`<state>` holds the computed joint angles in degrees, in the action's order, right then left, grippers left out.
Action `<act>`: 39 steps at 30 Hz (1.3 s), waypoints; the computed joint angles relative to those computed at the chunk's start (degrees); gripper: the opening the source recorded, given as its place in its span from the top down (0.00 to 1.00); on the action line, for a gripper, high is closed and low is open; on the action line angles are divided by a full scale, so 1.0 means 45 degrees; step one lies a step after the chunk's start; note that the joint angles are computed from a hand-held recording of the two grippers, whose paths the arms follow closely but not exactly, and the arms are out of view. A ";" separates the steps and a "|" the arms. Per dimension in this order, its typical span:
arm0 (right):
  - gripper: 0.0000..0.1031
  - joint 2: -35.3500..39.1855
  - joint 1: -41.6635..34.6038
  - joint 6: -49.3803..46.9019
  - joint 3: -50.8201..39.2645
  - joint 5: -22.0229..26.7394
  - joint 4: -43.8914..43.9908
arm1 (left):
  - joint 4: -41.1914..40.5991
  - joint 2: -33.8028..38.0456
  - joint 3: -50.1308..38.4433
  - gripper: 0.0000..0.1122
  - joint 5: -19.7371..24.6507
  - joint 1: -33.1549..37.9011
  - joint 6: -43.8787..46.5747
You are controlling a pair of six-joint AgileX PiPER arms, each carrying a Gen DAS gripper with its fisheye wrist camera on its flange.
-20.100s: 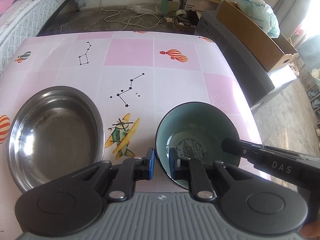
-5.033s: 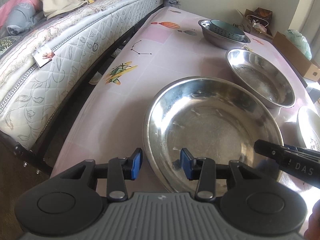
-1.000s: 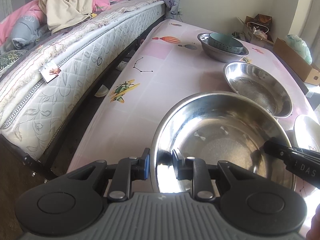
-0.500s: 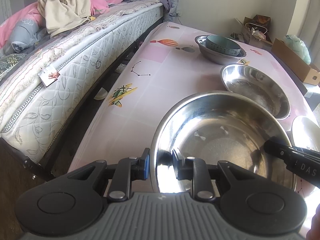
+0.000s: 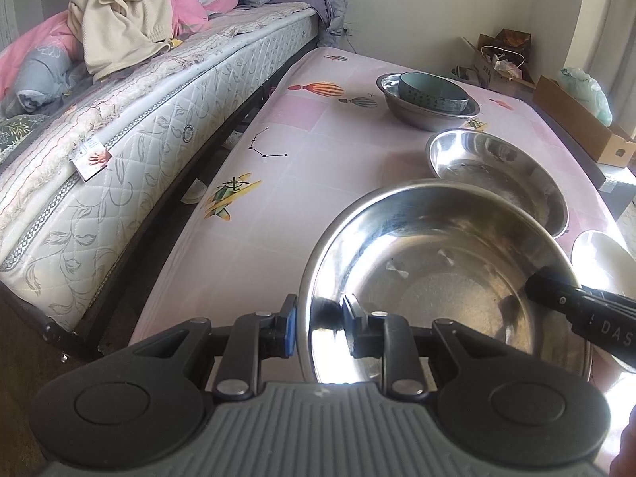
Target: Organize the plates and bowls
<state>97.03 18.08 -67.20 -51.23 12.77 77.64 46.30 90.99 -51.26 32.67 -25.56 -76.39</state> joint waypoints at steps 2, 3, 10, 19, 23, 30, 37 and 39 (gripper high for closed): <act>0.79 -0.0025 -0.0082 -0.0060 0.0007 0.0040 0.0050 | -0.0002 0.0053 -0.0061 0.79 -0.0010 -0.0024 0.0016; 0.79 -0.0045 -0.0119 -0.0069 0.0017 0.0058 0.0058 | -0.0010 0.0072 -0.0095 0.79 0.0003 -0.0041 0.0031; 0.79 -0.0136 -0.0339 -0.0145 0.0049 0.0149 0.0142 | -0.0099 0.0302 -0.0421 0.79 0.0031 -0.0144 0.0179; 0.79 -0.0145 -0.0800 -0.0092 -0.0101 0.0291 0.0019 | -0.0261 0.0803 -0.1191 0.79 0.0094 -0.0273 0.0564; 0.79 -0.0021 -0.1041 0.0068 -0.0312 0.0383 -0.0141 | -0.0410 0.1094 -0.1603 0.79 0.0079 -0.0294 0.0808; 0.79 0.0308 -0.1582 0.0443 -0.0869 0.0636 -0.0602 | -0.0807 0.1803 -0.2619 0.79 0.0026 -0.0252 0.1461; 0.79 0.0825 -0.2010 0.1242 -0.1695 0.0776 -0.1383 | -0.1471 0.2675 -0.3772 0.79 -0.0121 -0.0036 0.2411; 0.79 0.1001 -0.2101 0.1410 -0.1907 0.0804 -0.1552 | -0.1767 0.2964 -0.4134 0.78 -0.0157 0.0062 0.2789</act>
